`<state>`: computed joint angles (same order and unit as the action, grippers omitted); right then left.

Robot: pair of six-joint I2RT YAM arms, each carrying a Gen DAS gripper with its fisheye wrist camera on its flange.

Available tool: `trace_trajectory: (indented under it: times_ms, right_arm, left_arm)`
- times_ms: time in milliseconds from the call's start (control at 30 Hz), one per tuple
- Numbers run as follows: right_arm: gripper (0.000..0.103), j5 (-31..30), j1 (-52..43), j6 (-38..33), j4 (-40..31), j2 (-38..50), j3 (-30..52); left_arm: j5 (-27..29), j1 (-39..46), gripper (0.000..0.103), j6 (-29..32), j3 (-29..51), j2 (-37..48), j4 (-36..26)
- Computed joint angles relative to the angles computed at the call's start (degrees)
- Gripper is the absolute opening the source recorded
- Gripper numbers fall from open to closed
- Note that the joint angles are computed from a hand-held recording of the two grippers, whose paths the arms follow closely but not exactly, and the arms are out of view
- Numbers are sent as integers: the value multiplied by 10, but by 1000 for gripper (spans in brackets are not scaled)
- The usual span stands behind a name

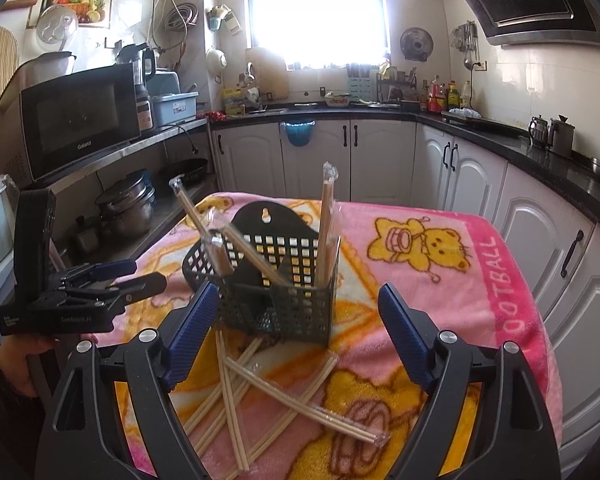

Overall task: Organize utensils
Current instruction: 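Withdraw both open tools from the basket back toward the chopstick pile, then close the left tool on another chopstick while the right tool grasps one too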

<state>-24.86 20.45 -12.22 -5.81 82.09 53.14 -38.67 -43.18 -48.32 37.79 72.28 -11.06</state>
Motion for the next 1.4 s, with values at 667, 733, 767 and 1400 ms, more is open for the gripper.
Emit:
trace_trajectory:
  times_ms: [667,733,767,1400]
  right_arm:
    - [80,16,-3,-21,7,33,-44]
    - [80,20,-3,-23,11,43,-45]
    - [80,23,-3,-24,13,51,-45]
    - [62,53,14,-9,-2,232,60]
  left_arm:
    - [29,-2,92,-57,-36,58,28]
    - [39,3,92,-58,-39,69,37]
    - [42,5,92,-58,-41,74,42]
    - [219,123,78,-67,-76,178,222]
